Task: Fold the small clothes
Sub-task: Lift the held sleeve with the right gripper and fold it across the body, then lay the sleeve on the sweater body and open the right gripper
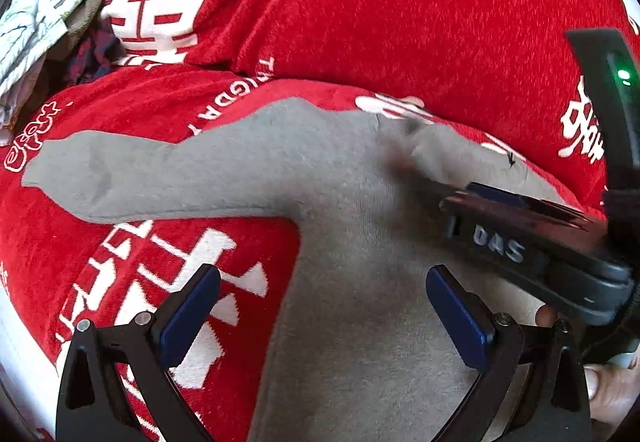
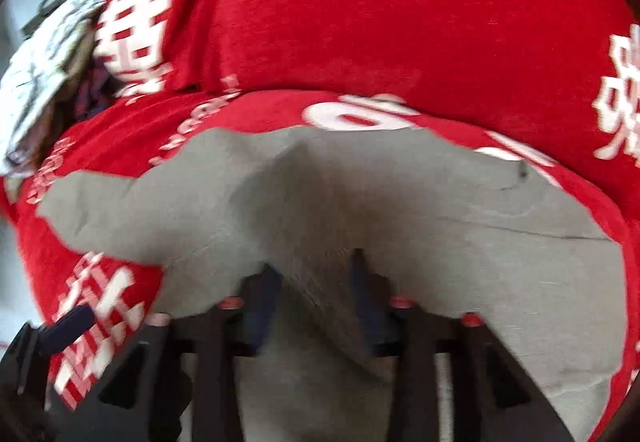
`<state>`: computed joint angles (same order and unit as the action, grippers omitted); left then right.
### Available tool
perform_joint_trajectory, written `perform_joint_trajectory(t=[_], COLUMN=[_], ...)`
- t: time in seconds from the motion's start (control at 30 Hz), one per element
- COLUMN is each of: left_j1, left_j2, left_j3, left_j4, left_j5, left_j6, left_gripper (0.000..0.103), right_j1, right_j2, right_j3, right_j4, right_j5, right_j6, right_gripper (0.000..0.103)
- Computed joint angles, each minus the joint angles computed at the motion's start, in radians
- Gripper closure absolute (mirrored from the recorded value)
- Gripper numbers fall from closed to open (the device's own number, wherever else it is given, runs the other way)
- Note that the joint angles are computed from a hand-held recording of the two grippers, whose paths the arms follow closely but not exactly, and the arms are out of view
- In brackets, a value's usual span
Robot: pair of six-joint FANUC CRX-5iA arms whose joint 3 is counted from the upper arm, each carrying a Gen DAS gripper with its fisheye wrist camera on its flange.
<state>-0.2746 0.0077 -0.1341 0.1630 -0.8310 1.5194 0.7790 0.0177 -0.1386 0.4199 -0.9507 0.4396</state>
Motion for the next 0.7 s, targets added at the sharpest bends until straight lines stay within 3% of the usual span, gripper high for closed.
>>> perform_joint_trajectory(t=[0.07, 0.13, 0.27, 0.37, 0.57, 0.7], left_j1=[-0.001, -0.009, -0.047, -0.086, -0.227, -0.261], left_j2=[-0.012, -0.018, 0.018, 0.056, 0.204, 0.306], left_j3=[-0.003, 0.0, 0.047, 0.092, 0.284, 0.388], left_j4=[-0.011, -0.037, -0.068, -0.058, -0.129, -0.133], left_j5=[0.007, 0.01, -0.025, -0.032, -0.064, -0.109], left_j6=[0.014, 0.04, 0.06, 0.05, 0.059, 0.028], left_gripper=[0.0, 0.0, 0.0, 0.0, 0.0, 0.0], right_j1=[0.004, -0.001, 0.014, 0.007, -0.033, -0.059], right_j2=[-0.057, -0.104, -0.173, -0.208, -0.289, -0.332], right_j3=[-0.051, -0.088, -0.164, -0.22, -0.35, -0.414], right_j4=[0.043, 0.069, 0.195, 0.189, 0.132, 0.127], right_j5=[0.058, 0.085, -0.073, -0.19, -0.23, -0.221], right_j6=[-0.028, -0.058, -0.185, -0.219, -0.286, -0.309], right_gripper=[0.032, 0.03, 0.026, 0.026, 0.026, 0.026])
